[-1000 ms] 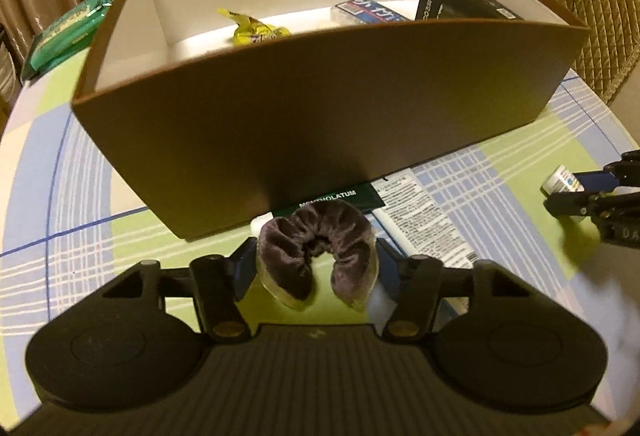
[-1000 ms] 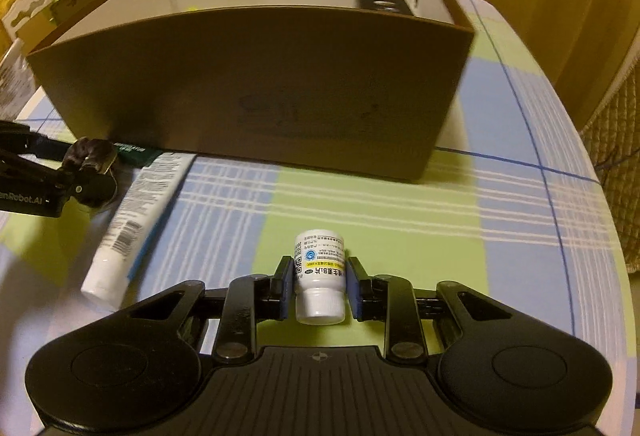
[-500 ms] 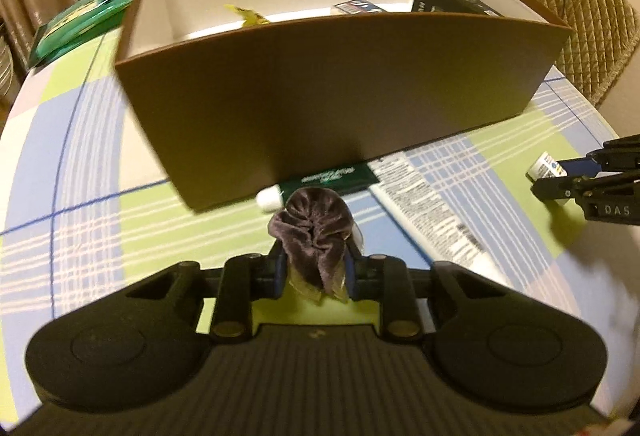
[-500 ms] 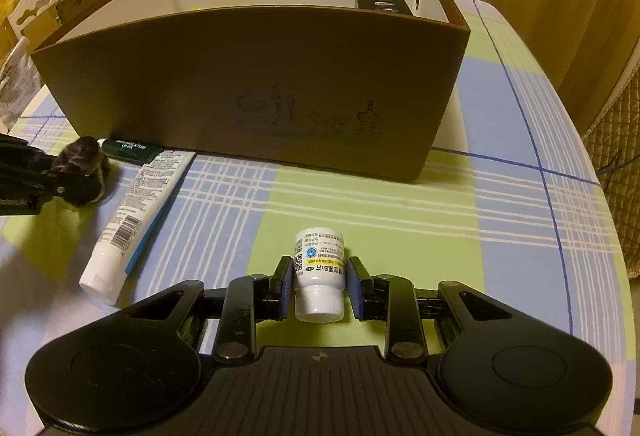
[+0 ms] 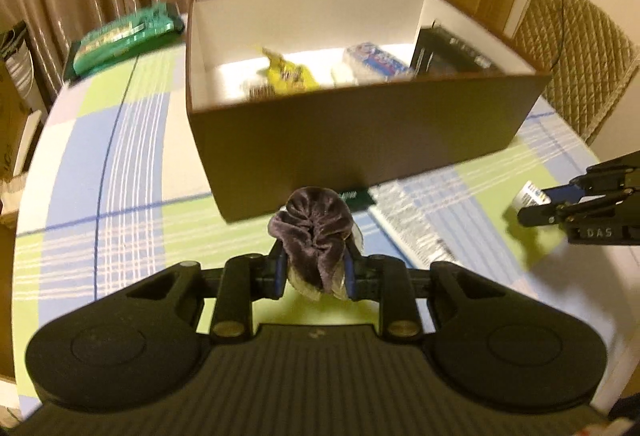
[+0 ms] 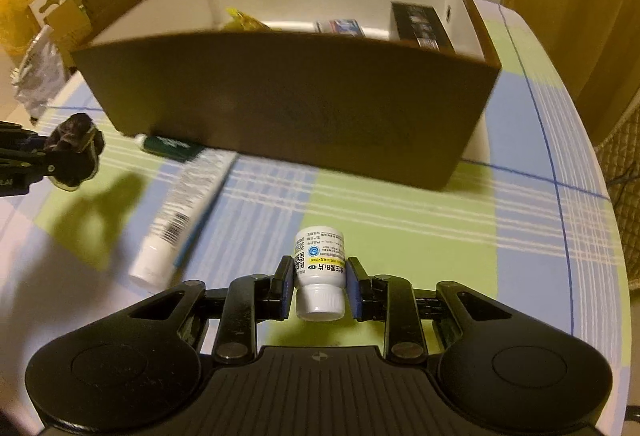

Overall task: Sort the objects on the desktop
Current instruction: 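Carry both items over the box and release them inside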

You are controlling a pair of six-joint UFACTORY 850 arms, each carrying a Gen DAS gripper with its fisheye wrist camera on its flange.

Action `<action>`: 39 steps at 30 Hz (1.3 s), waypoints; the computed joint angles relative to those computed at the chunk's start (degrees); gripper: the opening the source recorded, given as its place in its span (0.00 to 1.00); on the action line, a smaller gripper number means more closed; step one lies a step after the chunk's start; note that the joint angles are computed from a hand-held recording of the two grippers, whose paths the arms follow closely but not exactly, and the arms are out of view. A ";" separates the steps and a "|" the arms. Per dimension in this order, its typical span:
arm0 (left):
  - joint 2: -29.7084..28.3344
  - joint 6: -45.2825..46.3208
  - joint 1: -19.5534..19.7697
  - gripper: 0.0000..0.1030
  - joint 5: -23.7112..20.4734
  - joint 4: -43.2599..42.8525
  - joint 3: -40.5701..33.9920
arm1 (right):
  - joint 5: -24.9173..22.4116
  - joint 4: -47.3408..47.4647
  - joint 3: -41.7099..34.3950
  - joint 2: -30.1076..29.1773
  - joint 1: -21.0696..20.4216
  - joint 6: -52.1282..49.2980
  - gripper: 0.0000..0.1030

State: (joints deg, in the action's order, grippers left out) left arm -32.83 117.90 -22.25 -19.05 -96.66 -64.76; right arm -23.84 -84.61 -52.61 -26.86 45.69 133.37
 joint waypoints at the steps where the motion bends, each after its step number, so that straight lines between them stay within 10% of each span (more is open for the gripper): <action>1: 0.55 0.61 0.02 0.22 -0.40 -0.73 0.21 | 0.11 -1.00 0.11 0.55 0.04 0.79 0.23; 18: 1.19 0.73 -1.36 0.22 -1.65 -3.71 -6.84 | -0.04 -20.19 -2.34 7.66 -2.78 10.97 0.23; 29: -11.17 -34.78 -3.48 0.22 -3.26 29.30 -25.98 | 3.72 -17.45 -10.88 1.84 -10.19 0.13 0.23; 39: -21.68 -56.53 -4.88 0.22 -6.71 52.59 -39.98 | 8.79 4.44 -19.12 -6.65 -14.90 -21.85 0.23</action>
State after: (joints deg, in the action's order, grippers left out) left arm -54.51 61.37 -27.13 -25.76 -44.07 -104.75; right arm -15.04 -80.17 -71.73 -33.51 30.79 111.52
